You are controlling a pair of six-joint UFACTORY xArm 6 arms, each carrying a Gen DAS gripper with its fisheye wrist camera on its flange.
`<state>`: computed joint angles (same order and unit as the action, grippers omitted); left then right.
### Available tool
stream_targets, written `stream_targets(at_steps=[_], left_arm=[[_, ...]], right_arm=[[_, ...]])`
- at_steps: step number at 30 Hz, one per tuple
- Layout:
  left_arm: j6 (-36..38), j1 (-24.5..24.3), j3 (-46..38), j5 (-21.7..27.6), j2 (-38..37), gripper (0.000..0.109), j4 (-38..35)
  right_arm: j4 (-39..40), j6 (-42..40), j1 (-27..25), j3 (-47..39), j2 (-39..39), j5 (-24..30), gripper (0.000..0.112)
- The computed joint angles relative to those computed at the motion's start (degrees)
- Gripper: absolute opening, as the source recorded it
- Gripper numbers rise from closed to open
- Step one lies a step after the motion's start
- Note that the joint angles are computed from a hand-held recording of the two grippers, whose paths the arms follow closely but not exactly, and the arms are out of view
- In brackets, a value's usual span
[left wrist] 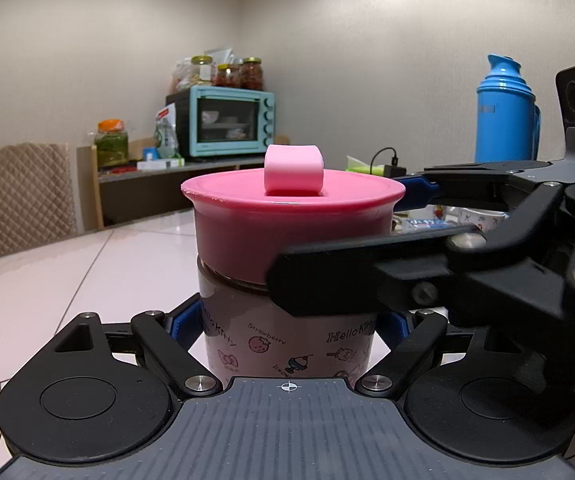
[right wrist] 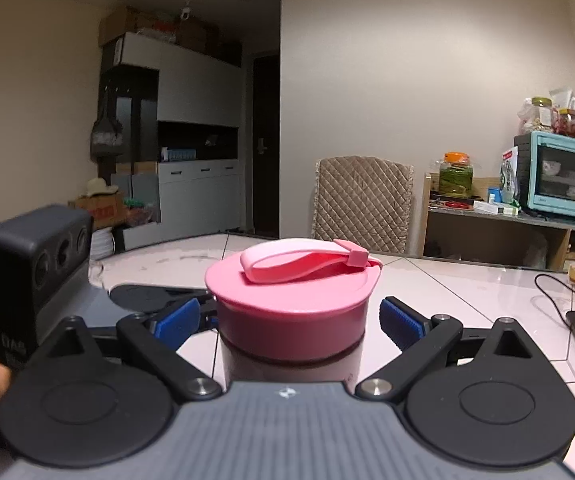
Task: Unscrew bottle cap and pour
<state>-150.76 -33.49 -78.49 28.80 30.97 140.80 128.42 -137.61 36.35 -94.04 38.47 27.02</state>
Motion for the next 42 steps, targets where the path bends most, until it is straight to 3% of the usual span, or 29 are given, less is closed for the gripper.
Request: stream_targets(at_steps=[8,12,15,21,26,34,38,42], left_arm=[[0.0,0.1,0.0,0.0,0.0,0.09,0.1],[0.0,0.0,0.0,0.0,0.0,0.09,0.0],[0.0,0.0,0.0,0.0,0.0,0.09,0.0],[0.0,0.0,0.0,0.0,0.0,0.09,0.0],[0.1,0.0,0.0,0.0,0.0,0.09,0.0],[0.0,0.0,0.0,0.0,0.0,0.09,0.0],[0.0,0.0,0.0,0.0,0.0,0.09,0.0],[0.0,0.0,-0.1,-0.1,0.1,0.09,0.1]], right_arm=[[6.4,-5.1,0.6,-0.3,0.2,-2.5,0.096],[7.8,-5.8,0.9,-0.9,0.6,-3.3,0.085],[6.7,-4.9,0.6,-0.5,0.6,-2.5,0.085],[-7.6,4.8,-1.9,-1.0,1.5,3.5,0.085],[-29.3,17.4,-7.7,-7.5,6.0,16.8,0.085],[-45.9,27.9,-13.6,-27.5,18.1,35.7,0.085],[-46.4,28.2,-13.2,-25.7,16.3,34.5,0.085],[-42.9,26.4,-11.4,-17.3,10.8,27.2,0.098]])
